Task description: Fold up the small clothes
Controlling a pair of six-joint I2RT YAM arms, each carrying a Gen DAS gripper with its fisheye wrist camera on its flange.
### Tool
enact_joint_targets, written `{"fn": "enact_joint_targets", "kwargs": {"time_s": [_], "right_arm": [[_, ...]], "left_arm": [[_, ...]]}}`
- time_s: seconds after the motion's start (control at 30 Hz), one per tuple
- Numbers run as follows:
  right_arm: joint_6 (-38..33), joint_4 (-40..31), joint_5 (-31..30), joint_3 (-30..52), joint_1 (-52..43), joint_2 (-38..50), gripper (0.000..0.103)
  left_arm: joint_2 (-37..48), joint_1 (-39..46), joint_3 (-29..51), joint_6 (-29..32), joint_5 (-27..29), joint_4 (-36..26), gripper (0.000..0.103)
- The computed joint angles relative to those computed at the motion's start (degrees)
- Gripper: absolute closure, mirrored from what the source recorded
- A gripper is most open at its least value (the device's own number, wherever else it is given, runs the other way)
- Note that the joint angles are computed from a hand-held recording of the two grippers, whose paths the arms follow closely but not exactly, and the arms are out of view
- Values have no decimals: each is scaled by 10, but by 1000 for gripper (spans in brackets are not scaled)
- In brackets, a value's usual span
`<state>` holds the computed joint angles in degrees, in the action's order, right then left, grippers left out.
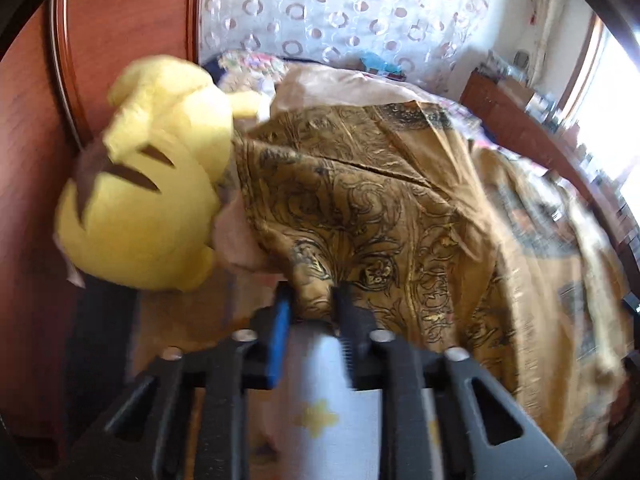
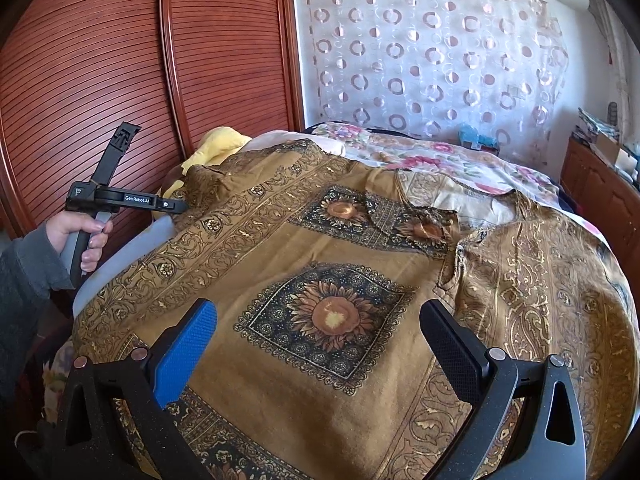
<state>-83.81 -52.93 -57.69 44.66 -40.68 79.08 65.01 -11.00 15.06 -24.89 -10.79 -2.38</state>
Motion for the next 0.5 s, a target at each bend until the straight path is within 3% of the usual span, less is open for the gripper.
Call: {"fn": "enact_joint_targets", "kwargs": {"time_s": [0.07, 0.2, 0.5], "right_arm": [[16, 12, 1, -6, 7, -7, 2], [23, 21, 3, -6, 3, 4, 2], [10, 11, -4, 23, -34, 46, 2]], "left_arm": [[-21, -34, 4, -7, -37, -19, 92], [-81, -118, 24, -19, -137, -78, 93], [-35, -225, 111, -30, -169, -67, 93]]}}
